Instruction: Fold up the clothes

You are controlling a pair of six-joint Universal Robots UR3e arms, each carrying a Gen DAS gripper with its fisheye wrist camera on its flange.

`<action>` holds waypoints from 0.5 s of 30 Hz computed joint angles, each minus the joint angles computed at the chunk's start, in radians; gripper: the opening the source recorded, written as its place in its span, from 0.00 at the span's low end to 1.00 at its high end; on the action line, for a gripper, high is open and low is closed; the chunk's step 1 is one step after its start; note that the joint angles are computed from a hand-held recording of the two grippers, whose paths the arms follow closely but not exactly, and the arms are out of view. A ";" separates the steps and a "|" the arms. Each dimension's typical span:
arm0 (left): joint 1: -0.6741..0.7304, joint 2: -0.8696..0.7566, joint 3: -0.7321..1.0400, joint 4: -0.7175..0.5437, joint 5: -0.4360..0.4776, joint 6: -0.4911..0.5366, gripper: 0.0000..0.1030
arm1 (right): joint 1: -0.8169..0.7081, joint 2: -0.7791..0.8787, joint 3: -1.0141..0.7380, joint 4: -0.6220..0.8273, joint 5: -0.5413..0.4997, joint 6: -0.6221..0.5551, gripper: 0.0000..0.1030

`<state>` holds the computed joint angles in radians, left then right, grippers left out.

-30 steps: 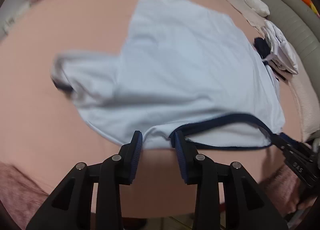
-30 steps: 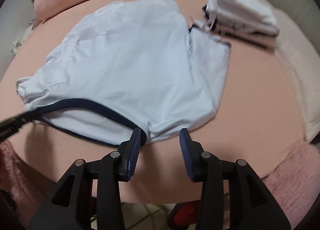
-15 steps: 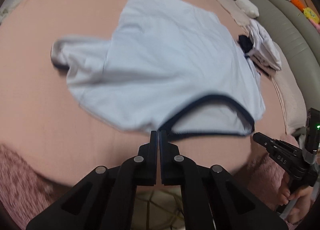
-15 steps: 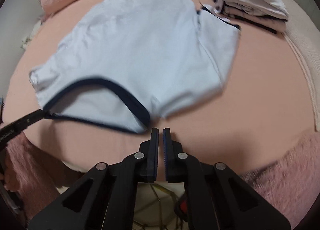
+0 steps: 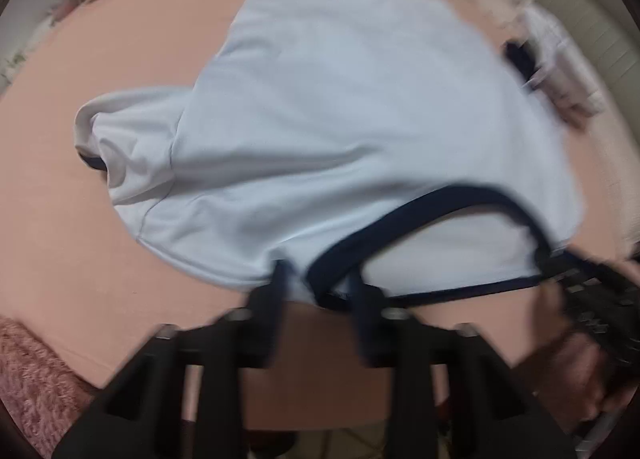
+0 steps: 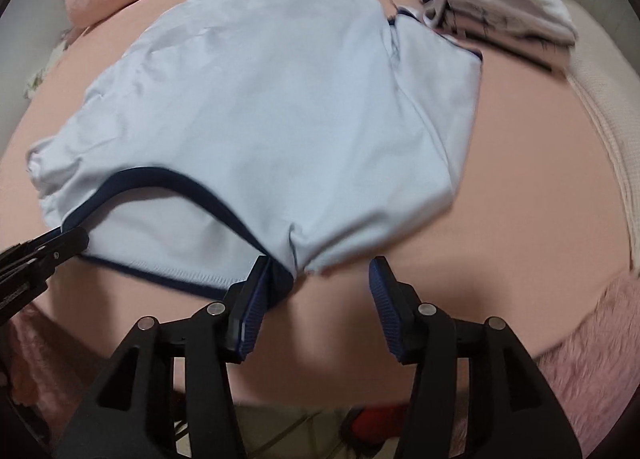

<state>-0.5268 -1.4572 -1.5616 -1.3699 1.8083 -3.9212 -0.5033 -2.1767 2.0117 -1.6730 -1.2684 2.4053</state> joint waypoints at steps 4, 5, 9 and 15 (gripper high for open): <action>0.000 0.070 -0.014 -0.016 -0.040 -0.001 0.05 | -0.101 -0.054 -0.067 0.201 0.066 -0.133 0.07; -0.001 0.087 -0.014 -0.027 -0.051 -0.003 0.05 | -0.139 -0.069 -0.087 0.266 0.085 -0.172 0.06; -0.039 0.105 0.034 -0.067 -0.065 -0.027 0.05 | -0.281 -0.143 -0.175 0.522 0.141 -0.323 0.06; -0.027 0.124 -0.067 -0.055 -0.172 -0.045 0.09 | -0.373 -0.219 -0.147 0.626 0.090 -0.431 0.07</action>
